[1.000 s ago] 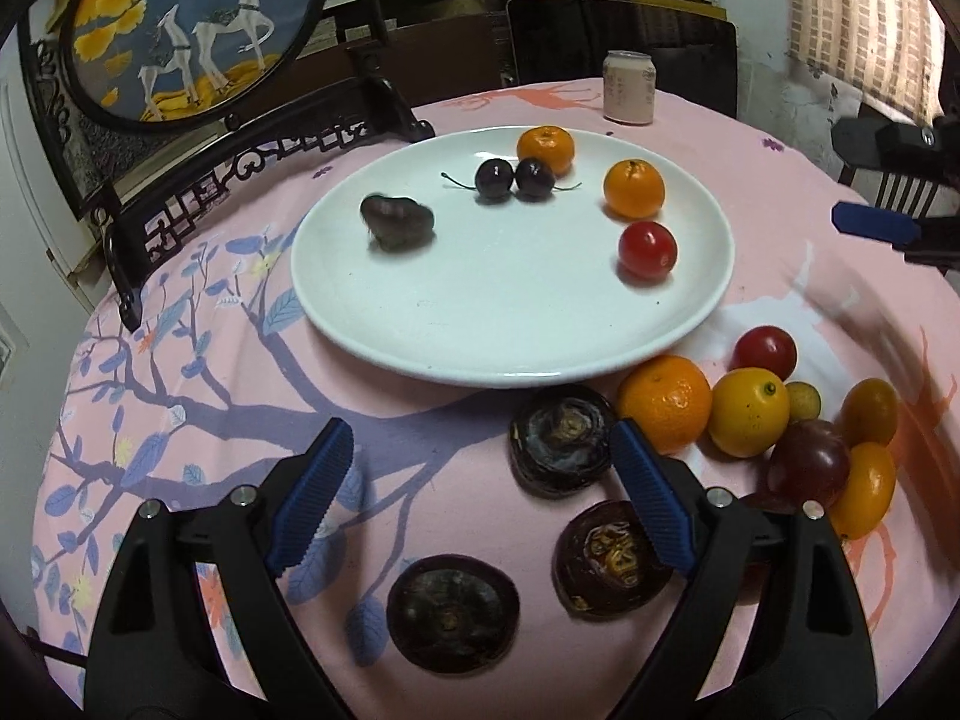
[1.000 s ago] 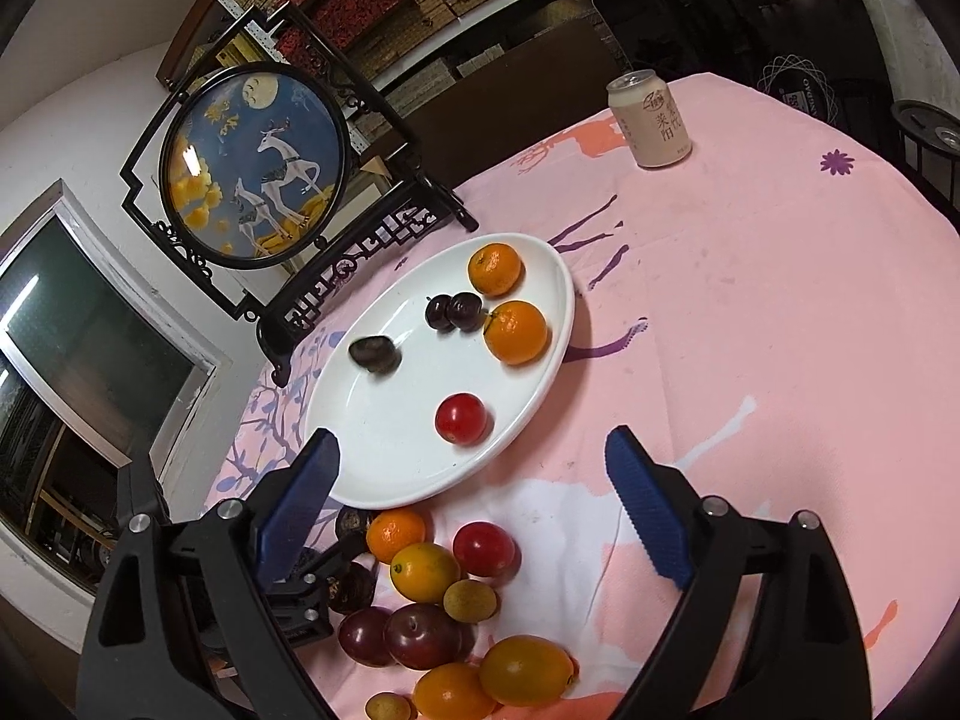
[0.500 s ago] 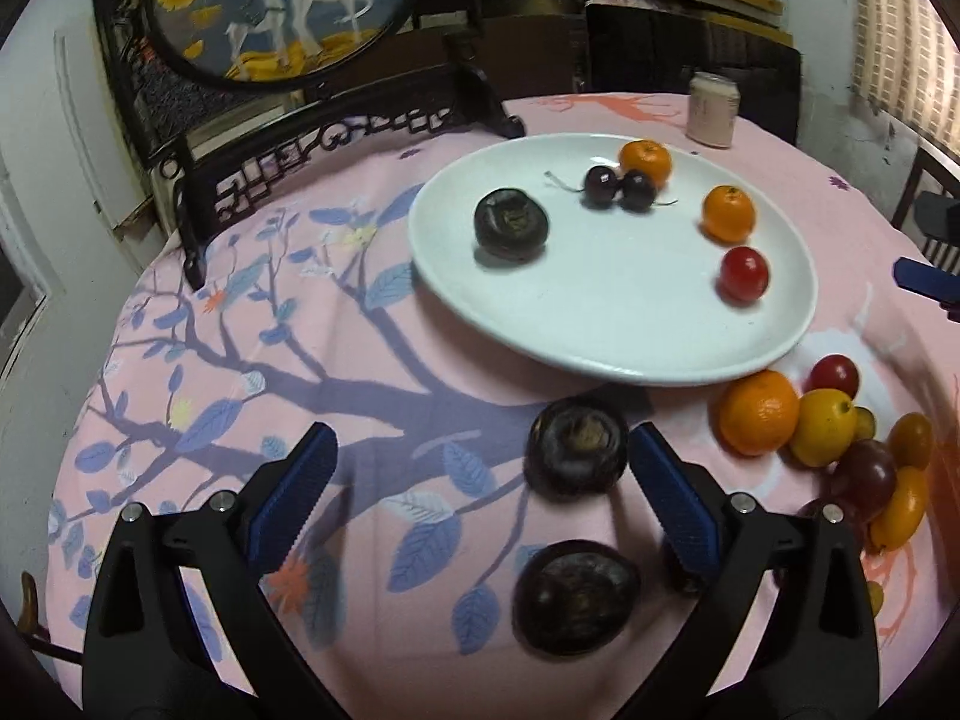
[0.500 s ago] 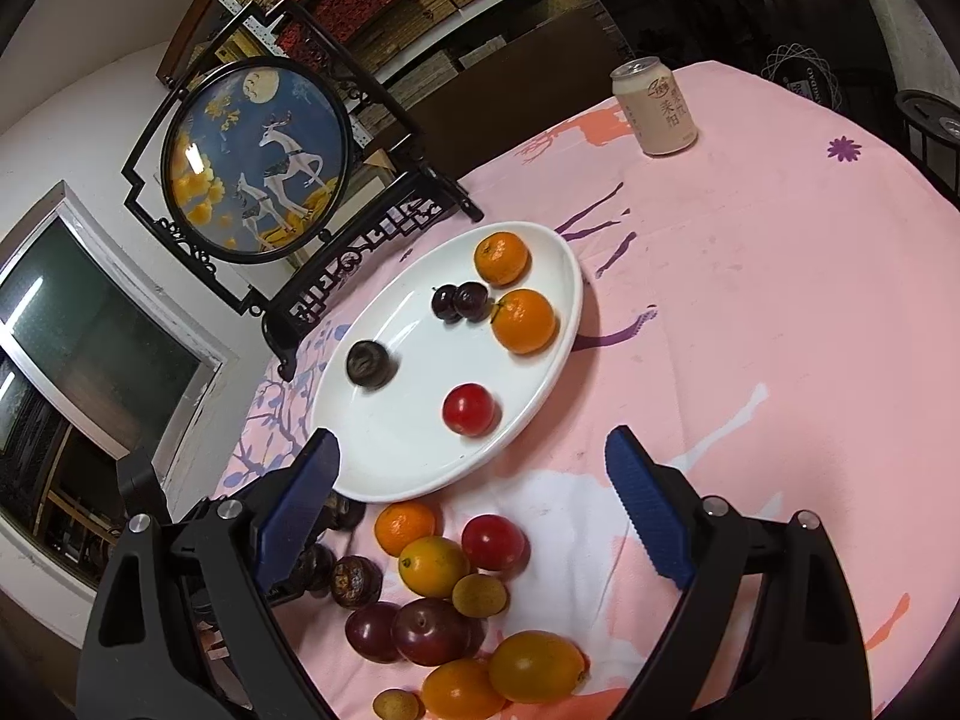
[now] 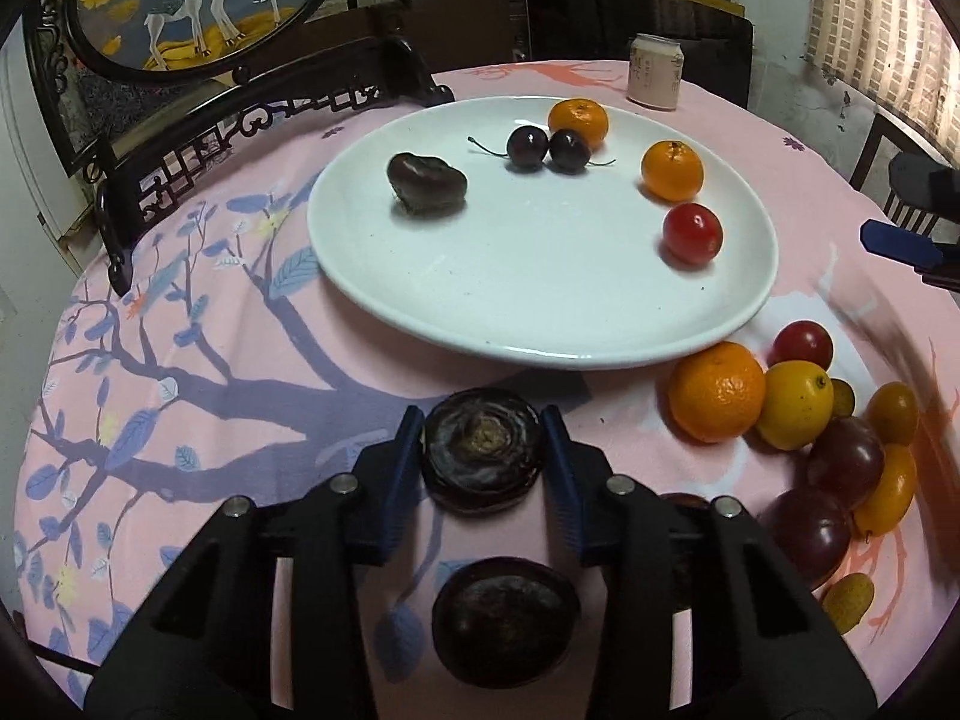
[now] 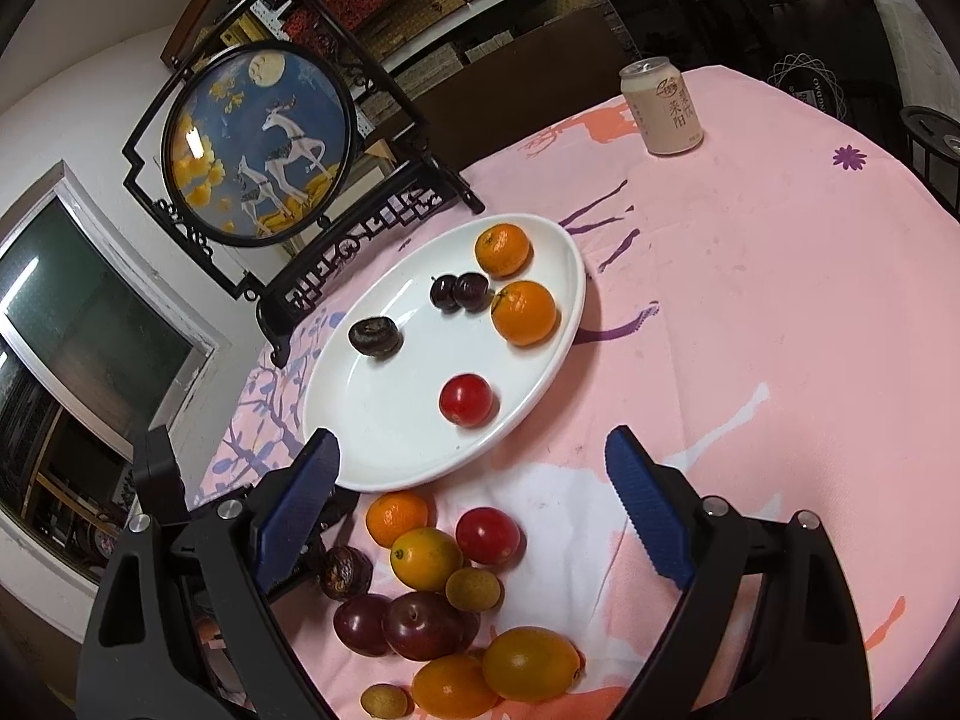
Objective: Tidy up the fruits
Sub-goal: 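Grasp a mangosteen with the left tool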
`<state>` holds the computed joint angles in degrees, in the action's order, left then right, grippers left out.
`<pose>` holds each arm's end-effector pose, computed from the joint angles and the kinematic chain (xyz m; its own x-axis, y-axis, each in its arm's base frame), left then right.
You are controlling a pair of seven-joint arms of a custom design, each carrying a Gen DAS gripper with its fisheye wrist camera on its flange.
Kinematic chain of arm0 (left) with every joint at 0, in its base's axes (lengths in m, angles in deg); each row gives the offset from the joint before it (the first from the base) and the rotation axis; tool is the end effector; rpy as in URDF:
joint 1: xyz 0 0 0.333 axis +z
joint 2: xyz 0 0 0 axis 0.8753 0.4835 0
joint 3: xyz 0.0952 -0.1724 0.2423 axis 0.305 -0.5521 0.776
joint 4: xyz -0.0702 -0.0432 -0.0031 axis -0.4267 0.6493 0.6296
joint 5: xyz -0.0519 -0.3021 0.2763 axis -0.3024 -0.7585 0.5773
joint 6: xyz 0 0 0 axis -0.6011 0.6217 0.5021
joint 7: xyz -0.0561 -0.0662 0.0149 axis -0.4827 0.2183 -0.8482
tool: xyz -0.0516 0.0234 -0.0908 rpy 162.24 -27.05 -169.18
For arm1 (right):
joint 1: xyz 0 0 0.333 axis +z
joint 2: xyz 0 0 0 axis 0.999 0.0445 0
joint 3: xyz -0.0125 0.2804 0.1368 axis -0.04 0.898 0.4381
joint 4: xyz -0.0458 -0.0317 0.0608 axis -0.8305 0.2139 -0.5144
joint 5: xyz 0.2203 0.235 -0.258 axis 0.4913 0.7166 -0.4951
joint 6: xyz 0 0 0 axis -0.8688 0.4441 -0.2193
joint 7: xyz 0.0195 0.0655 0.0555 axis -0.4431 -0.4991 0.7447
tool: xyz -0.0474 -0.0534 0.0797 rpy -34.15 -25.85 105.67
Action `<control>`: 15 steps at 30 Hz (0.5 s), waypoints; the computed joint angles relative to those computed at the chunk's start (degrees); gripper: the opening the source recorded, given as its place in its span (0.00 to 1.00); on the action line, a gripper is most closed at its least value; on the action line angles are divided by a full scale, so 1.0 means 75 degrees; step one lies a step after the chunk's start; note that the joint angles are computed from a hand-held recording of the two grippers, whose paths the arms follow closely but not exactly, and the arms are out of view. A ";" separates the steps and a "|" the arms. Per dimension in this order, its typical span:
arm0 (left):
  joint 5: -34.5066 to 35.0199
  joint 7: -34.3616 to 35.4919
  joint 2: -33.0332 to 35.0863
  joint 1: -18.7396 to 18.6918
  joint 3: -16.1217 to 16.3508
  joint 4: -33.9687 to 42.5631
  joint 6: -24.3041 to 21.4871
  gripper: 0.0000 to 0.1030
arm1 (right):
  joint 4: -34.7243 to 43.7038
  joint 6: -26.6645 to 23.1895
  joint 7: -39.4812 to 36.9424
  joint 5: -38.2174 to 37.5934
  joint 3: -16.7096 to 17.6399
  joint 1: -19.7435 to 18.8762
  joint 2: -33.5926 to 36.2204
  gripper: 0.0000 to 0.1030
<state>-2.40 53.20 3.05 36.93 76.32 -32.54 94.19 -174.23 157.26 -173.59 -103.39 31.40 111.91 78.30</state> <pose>0.6891 -0.4241 0.4005 -0.6228 -0.7778 -0.0843 -0.5634 0.5207 -0.6415 0.5707 0.3075 0.4160 -0.1333 -0.8202 -0.5564 -0.5771 0.5206 -0.6292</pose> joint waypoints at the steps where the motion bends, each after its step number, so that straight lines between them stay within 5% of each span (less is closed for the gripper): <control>1: 0.0007 -0.0062 -0.0007 -0.0016 0.0035 -0.0008 0.0011 0.39 | -0.0022 0.0059 -0.0267 0.0245 0.0056 -0.0054 0.0032 0.88; 4: -0.0007 -0.0376 0.0009 -0.0020 0.0143 0.0051 -0.0023 0.39 | -0.0127 0.0385 -0.1165 0.1160 0.0122 -0.0139 0.0160 0.88; 6: -0.0039 -0.0488 0.0061 0.0014 0.0139 0.0156 -0.0118 0.39 | -0.0193 0.0672 -0.1864 0.1836 0.0296 -0.0314 0.0278 0.73; 11: 0.0142 -0.0595 0.0051 -0.0045 0.0214 0.0133 -0.0086 0.39 | -0.0457 0.0735 -0.4773 0.4430 0.2497 -0.2133 0.0668 0.54; 15: 0.0074 -0.0560 0.0080 0.0034 0.0115 0.0169 -0.0114 0.39 | -0.0506 0.0731 -0.5228 0.4942 0.2526 -0.2090 0.0700 0.50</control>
